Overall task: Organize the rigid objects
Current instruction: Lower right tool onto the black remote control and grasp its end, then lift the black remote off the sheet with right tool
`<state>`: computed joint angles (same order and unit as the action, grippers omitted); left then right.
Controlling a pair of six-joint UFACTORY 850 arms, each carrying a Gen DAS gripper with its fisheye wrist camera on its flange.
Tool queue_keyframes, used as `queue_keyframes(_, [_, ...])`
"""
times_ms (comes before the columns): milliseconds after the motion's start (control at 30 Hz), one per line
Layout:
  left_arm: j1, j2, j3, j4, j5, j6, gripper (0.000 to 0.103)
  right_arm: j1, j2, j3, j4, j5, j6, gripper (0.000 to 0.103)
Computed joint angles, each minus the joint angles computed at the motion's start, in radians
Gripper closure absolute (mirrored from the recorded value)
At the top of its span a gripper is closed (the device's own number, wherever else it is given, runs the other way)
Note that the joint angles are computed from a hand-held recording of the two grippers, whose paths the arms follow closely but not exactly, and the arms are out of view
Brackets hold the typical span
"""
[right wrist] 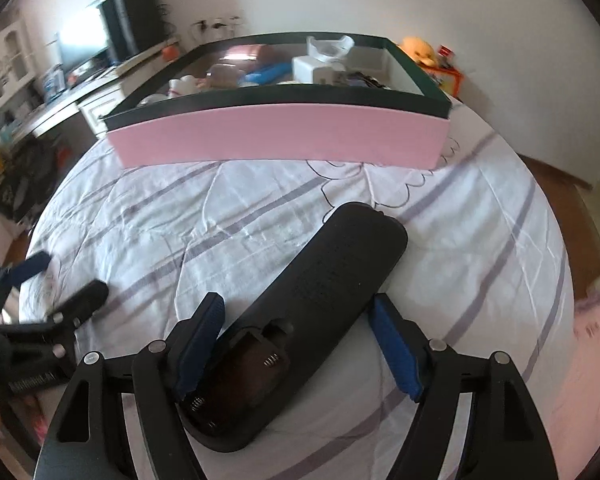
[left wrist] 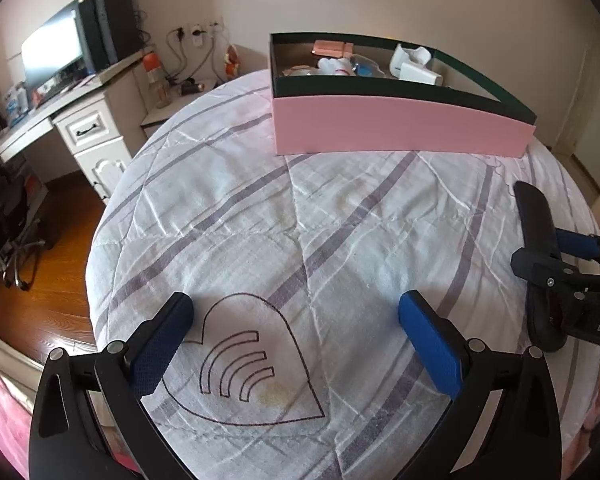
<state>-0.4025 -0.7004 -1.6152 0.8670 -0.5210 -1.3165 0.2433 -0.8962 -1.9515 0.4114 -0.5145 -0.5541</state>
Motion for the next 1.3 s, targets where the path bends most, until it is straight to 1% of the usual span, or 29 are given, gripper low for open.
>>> queue_keyframes(33, [0.003, -0.001, -0.005, 0.001, 0.006, 0.02, 0.002, -0.006, -0.001, -0.002, 0.023, -0.006, -0.031, 0.032])
queue_keyframes(67, [0.007, 0.002, -0.006, 0.009, 0.016, 0.022, 0.005, -0.014, -0.001, -0.006, 0.046, -0.008, -0.059, 0.037])
queue_keyframes(100, [0.018, -0.001, -0.018, -0.025, 0.032, 0.061, 0.007, -0.022, -0.008, -0.019, 0.072, -0.027, -0.082, 0.041])
queue_keyframes(133, [0.025, -0.001, -0.024, -0.043, 0.045, 0.078, 0.01, -0.034, -0.017, -0.036, 0.11, -0.054, -0.117, 0.043])
queue_keyframes(167, [0.035, 0.002, -0.028, -0.063, 0.071, 0.088, 0.014, -0.042, -0.021, -0.042, 0.129, -0.064, -0.142, 0.046])
queue_keyframes(267, [0.07, 0.007, -0.052, -0.115, 0.138, 0.104, 0.018, -0.056, -0.035, -0.074, 0.14, -0.092, -0.18, 0.052])
queue_keyframes(300, [0.079, 0.002, -0.07, -0.124, 0.146, 0.105, 0.019, -0.058, -0.039, -0.08, 0.141, -0.096, -0.186, 0.054])
queue_keyframes(333, [0.088, -0.009, -0.099, -0.142, 0.141, 0.124, 0.024, -0.062, -0.05, -0.1, 0.144, -0.112, -0.189, 0.054])
queue_keyframes(367, [0.092, -0.019, -0.121, -0.158, 0.13, 0.146, 0.03, -0.066, -0.057, -0.113, 0.154, -0.119, -0.198, 0.055])
queue_keyframes(433, [0.106, -0.056, -0.195, -0.21, 0.097, 0.208, 0.034, -0.072, -0.076, -0.145, 0.154, -0.131, -0.197, 0.057])
queue_keyframes(467, [0.115, -0.088, -0.254, -0.256, 0.066, 0.259, 0.04, -0.076, -0.076, -0.147, 0.157, -0.131, -0.201, 0.057])
queue_keyframes(533, [0.126, -0.133, -0.332, -0.301, 0.023, 0.32, 0.041, -0.083, -0.095, -0.179, 0.156, -0.146, -0.199, 0.057])
queue_keyframes(600, [0.142, -0.155, -0.377, -0.379, 0.047, 0.394, 0.043, -0.09, -0.102, -0.191, 0.157, -0.149, -0.2, 0.057])
queue_keyframes(633, [0.145, -0.173, -0.413, -0.376, 0.024, 0.394, 0.049, -0.092, -0.105, -0.194, 0.15, -0.148, -0.195, 0.057])
queue_keyframes(667, [0.145, -0.185, -0.439, -0.366, 0.001, 0.389, 0.053, -0.097, -0.12, -0.22, 0.156, -0.176, -0.194, 0.057])
queue_keyframes(700, [0.152, -0.196, -0.461, -0.398, 0.01, 0.425, 0.053, -0.101, -0.12, -0.221, 0.166, -0.183, -0.197, 0.057])
queue_keyframes(733, [0.16, -0.228, -0.512, -0.471, -0.012, 0.503, 0.053, -0.1, -0.122, -0.227, 0.147, -0.178, -0.189, 0.057])
queue_keyframes(800, [0.162, -0.299, -0.625, -0.527, -0.103, 0.578, 0.062, -0.103, -0.13, -0.24, 0.15, -0.189, -0.191, 0.057])
queue_keyframes(867, [0.158, -0.341, -0.689, -0.539, -0.138, 0.612, 0.072, -0.106, -0.134, -0.246, 0.153, -0.185, -0.193, 0.057])
queue_keyframes(900, [0.152, -0.358, -0.717, -0.509, -0.168, 0.602, 0.073, -0.108, -0.138, -0.253, 0.156, -0.191, -0.194, 0.057])
queue_keyframes(933, [0.147, -0.367, -0.733, -0.477, -0.19, 0.589, 0.081, -0.108, -0.137, -0.252, 0.151, -0.186, -0.191, 0.057])
queue_keyframes(967, [0.136, -0.396, -0.78, -0.417, -0.245, 0.567, 0.089, -0.108, -0.136, -0.251, 0.14, -0.179, -0.186, 0.057])
queue_keyframes(1000, [0.134, -0.402, -0.789, -0.398, -0.261, 0.561, 0.09, -0.109, -0.136, -0.254, 0.132, -0.178, -0.178, 0.057])
queue_keyframes(1067, [0.138, -0.41, -0.799, -0.422, -0.275, 0.591, 0.091, -0.11, -0.131, -0.247, 0.111, -0.162, -0.16, 0.057])
queue_keyframes(1200, [0.139, -0.401, -0.785, -0.419, -0.272, 0.601, 0.091, -0.119, -0.142, -0.267, 0.082, -0.156, -0.127, 0.057])
queue_keyframes(1300, [0.139, -0.401, -0.782, -0.415, -0.27, 0.602, 0.091, -0.124, -0.172, -0.322, 0.051, -0.162, -0.091, 0.057])
